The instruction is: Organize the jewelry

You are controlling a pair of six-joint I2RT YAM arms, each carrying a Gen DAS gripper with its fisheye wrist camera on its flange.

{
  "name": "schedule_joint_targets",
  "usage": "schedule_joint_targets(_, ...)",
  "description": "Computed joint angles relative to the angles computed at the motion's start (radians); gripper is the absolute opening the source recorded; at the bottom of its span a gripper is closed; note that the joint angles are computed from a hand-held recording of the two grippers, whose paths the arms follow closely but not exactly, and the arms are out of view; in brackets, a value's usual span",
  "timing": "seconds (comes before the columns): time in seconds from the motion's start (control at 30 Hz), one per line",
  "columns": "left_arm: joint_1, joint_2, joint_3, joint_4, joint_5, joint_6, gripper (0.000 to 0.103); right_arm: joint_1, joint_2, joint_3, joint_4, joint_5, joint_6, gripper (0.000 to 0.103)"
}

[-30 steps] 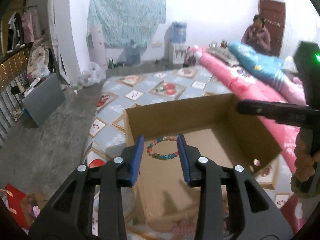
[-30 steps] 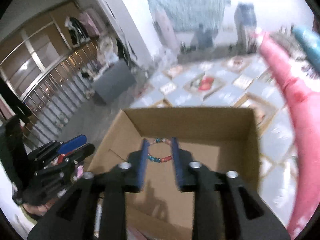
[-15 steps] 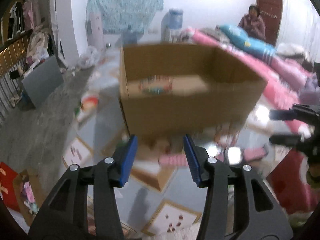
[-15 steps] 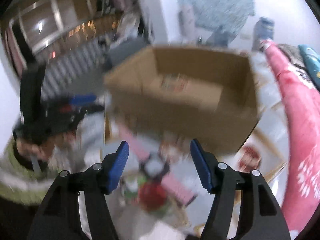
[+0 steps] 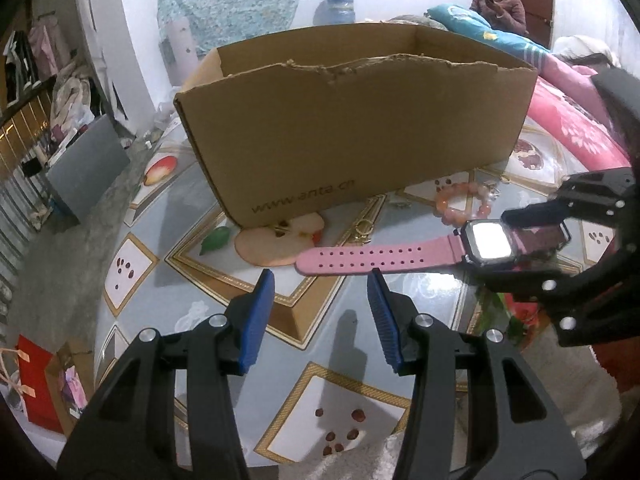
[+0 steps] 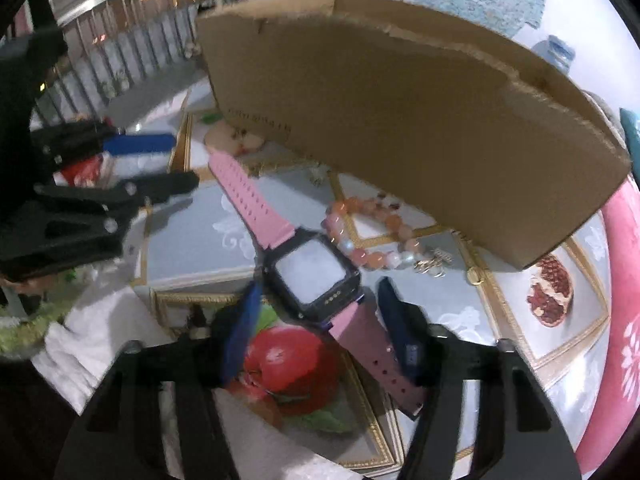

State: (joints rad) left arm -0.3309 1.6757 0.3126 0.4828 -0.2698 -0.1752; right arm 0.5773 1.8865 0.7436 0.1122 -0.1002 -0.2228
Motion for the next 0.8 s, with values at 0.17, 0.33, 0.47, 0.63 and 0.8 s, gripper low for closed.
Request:
schedule_joint_targets(0.17, -0.044, -0.004, -0.027, 0.047, -0.021, 0.027, 0.052, -0.034, -0.006, 0.028, -0.073, -0.09, -0.029, 0.041)
schedule_joint_targets(0.33, -0.128, 0.013, -0.037, 0.081, -0.081, 0.073, 0.059, -0.117, 0.02, 0.091, -0.202, -0.253, -0.086, 0.04)
schedule_joint_targets(0.47, -0.19, 0.036, -0.031, 0.092, -0.131, 0.102, 0.06, -0.187, 0.073, 0.184, -0.374, -0.387, -0.179, 0.04)
schedule_joint_targets(0.63, -0.232, 0.071, -0.008, 0.094, -0.146, 0.138, 0.06, -0.241, 0.177, 0.339, -0.618, -0.499, -0.312, 0.04)
schedule_joint_targets(0.8, -0.241, 0.111, 0.031, 0.073, -0.117, 0.168, 0.046, -0.265, 0.302, 0.507, -0.819, -0.569, -0.39, 0.04)
